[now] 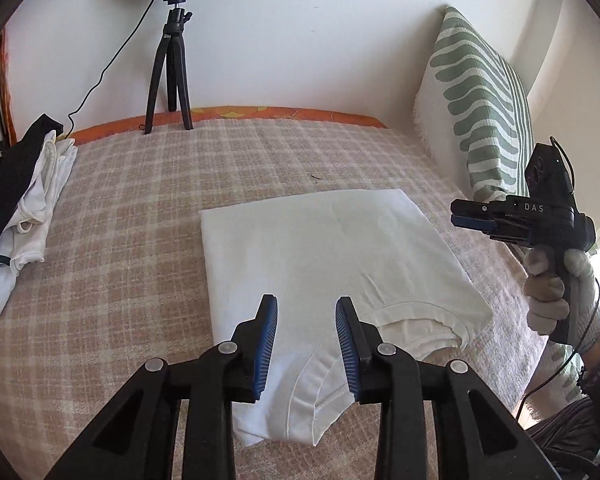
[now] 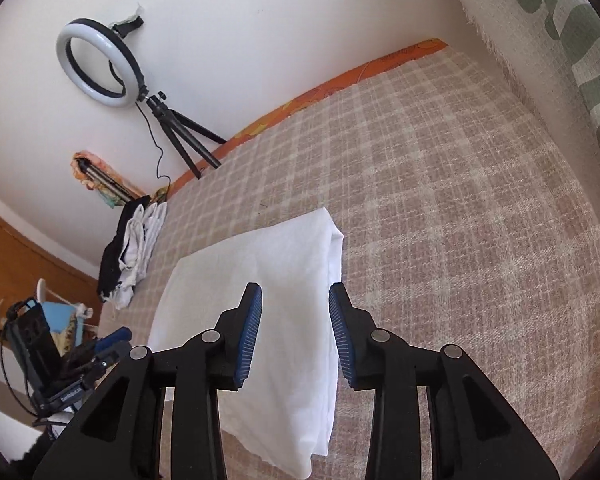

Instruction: Fold small clothes

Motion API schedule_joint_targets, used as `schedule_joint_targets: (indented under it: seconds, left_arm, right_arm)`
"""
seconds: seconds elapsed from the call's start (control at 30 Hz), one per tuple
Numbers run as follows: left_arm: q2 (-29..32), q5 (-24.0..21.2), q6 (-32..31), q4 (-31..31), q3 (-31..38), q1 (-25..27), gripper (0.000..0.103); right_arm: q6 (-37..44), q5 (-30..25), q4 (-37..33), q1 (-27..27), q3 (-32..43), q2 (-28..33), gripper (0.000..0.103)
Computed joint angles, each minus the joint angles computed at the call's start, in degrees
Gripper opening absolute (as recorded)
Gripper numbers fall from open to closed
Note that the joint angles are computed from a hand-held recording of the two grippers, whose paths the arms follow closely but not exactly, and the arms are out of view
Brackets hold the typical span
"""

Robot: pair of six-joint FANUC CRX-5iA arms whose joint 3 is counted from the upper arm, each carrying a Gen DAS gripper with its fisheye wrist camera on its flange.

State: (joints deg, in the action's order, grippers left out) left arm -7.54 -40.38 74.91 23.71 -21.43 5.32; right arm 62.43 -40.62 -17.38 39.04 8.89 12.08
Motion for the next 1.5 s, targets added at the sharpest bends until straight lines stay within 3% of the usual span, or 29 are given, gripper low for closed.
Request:
schedule_joint_targets:
  seconds: [0.1,0.2,0.37,0.5,0.63,0.8,0.97,1.13,1.27,1.4,1.5]
  left_arm:
    - [3.12,-0.42,0.41,0.07,1.34,-0.95,0.030]
    - [5.62,-1.54,0.97,-0.25,2.52,-1.58,0.030]
    - [7.10,-1.53,1.98,-2.27,3.90,-2.52,0.030]
    - [7.25,-1.77,1.65,-1.85,4.01,-2.32,0.030]
    - [7.42,-1.77,0.99,-1.65,3.96,-2.17,0.031]
    - [7.63,-1.73,0.87,-1.89,4.20,-2.20,0.031]
    - [7.46,-1.34,-0.41,-1.08,3.57,-1.95,0.031]
    - [7.84,-1.38,0.30,-1.95,4.16,-2.21,0.031]
    - [7.98,-1.21,-0.27,-1.88,4.21,-2.22,0.031]
    - [7.86,-1.07,-1.10,-1.29,3.83,-2.07,0.031]
    - [7.90,-1.26,-0.88,-1.40,3.95,-2.07,0.031]
  right_arm:
    - [5.24,-1.75,-9.66,-4.10,3.17,2.59,0.033]
    - [8.01,-2.90,-15.06,-6.46,5.03,4.44,0.033]
    - [10.94,-5.12,-17.50,-7.28,7.50,6.87,0.035]
    - [15.82,-7.84,-21.60,-7.72,10.20,8.46,0.013]
    - [21.93,-10.22,-25.85,-8.30,12.40,9.50,0.013]
    - [18.61,-11.18,-26.61,-9.17,14.48,12.38,0.016]
    - [19.46,-12.62,-32.63,-12.51,14.60,12.82,0.016]
    - [18.64,-14.07,-29.19,-10.97,16.08,13.68,0.020]
    - [17.30,-8.25,-25.78,-9.25,14.04,12.49,0.006]
    - [12.28,-1.49,-20.81,-8.65,10.30,9.90,0.006]
    - [13.08,-3.08,-23.67,-10.53,10.56,9.65,0.011]
